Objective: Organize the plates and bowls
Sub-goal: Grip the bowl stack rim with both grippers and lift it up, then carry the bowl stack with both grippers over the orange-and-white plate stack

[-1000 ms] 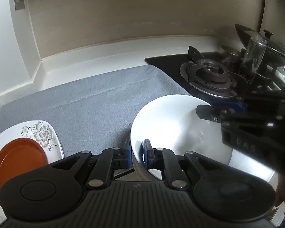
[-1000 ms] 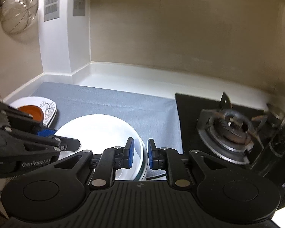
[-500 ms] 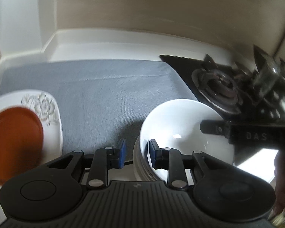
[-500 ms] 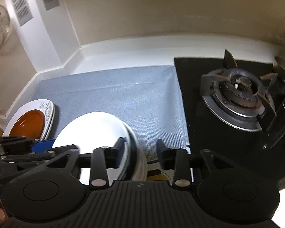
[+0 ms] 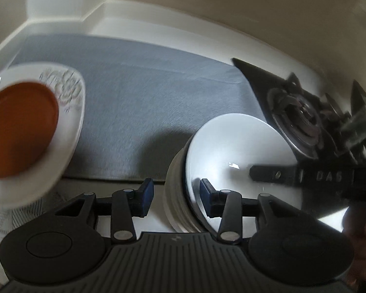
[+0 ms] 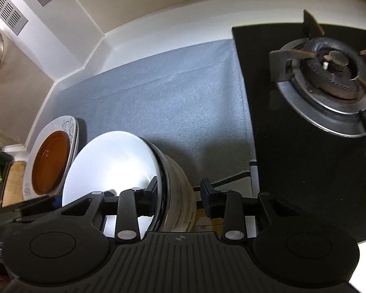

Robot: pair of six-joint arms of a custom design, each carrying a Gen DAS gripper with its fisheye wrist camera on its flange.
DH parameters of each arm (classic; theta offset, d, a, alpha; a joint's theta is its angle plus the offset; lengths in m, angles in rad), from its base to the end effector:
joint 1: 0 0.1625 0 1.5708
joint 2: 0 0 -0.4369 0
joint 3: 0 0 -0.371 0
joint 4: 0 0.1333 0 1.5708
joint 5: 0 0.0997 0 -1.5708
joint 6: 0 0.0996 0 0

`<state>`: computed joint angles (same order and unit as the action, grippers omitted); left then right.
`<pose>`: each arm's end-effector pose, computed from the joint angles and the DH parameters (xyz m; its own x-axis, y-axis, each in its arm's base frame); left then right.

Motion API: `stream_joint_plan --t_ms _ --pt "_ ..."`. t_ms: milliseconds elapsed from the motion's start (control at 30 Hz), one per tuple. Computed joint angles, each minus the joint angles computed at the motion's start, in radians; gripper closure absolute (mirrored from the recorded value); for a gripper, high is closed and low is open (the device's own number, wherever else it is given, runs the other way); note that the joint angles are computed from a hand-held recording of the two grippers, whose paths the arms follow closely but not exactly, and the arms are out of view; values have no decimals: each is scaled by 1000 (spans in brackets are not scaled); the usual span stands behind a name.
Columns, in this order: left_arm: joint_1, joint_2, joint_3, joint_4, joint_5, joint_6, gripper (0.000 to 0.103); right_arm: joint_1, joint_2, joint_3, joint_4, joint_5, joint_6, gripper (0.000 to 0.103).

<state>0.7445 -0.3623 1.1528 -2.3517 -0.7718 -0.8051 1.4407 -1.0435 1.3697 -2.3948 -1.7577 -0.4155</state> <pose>-0.4265 -0.6713 -0.0167 -0.8542 -0.1298 -0.5036 0.1726 0.8427 -0.5100 0.0223 -0.7145 0.3828 -0.9269 -0.1545 0.3421 -0.2843 0.8840 -0.3710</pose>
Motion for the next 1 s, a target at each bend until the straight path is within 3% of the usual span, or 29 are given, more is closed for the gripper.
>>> stream_joint_plan --t_ms 167,433,767,867,1000 --pt "1 6 -21 47 4 -98 55 -17 38 -100 177 34 33 56" --pt "-6 40 -87 138 30 -211 50 -26 65 -171 274 68 -47 53" --pt "-8 48 -115 199 30 -329 45 -36 102 -262 412 102 -89 51" --pt "-6 38 -85 164 20 -360 37 -41 110 -276 433 113 -88 48" --pt "8 11 -9 35 -23 -407 33 -40 118 -287 453 114 -105 42"
